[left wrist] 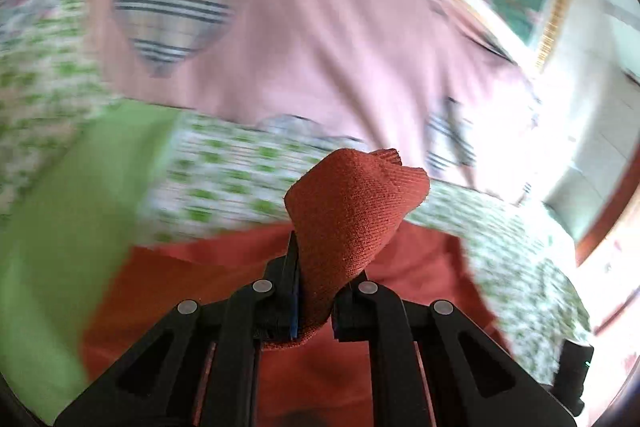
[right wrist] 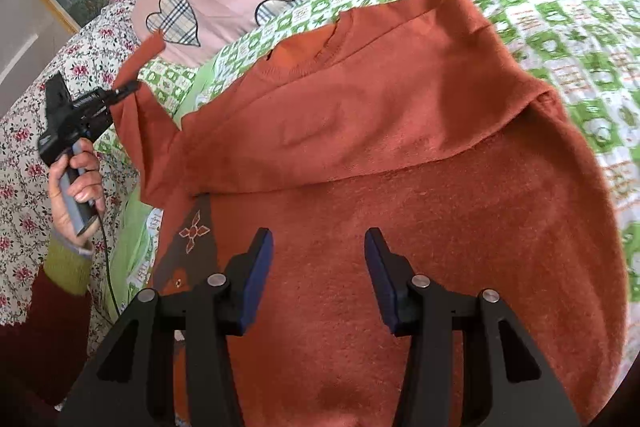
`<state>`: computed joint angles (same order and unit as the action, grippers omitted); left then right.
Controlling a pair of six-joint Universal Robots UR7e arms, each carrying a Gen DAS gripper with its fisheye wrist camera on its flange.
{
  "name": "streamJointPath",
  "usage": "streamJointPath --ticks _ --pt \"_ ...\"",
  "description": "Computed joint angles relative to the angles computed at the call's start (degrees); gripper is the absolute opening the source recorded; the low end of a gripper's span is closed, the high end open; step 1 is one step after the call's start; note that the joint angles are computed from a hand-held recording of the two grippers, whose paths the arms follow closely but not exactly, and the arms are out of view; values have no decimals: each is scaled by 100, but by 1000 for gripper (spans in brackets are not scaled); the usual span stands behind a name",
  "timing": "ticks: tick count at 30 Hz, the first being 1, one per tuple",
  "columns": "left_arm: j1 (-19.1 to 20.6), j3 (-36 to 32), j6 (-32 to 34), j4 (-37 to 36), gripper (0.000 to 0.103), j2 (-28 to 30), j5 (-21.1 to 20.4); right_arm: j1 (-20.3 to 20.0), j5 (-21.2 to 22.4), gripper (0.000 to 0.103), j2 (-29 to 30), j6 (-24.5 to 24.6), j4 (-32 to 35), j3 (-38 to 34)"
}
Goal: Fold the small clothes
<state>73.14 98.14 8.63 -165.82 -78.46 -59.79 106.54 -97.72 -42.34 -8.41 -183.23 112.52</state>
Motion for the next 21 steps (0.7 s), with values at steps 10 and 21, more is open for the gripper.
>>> streamJointPath --ticks 10,21 --pt "-244 69 -563 -38 10 1283 -674 -222 -156 49 -417 159 -302 395" --pt "153 -287 -1105 1154 42 1756 -1333 -172 -473 49 -303 -161 -127 24"
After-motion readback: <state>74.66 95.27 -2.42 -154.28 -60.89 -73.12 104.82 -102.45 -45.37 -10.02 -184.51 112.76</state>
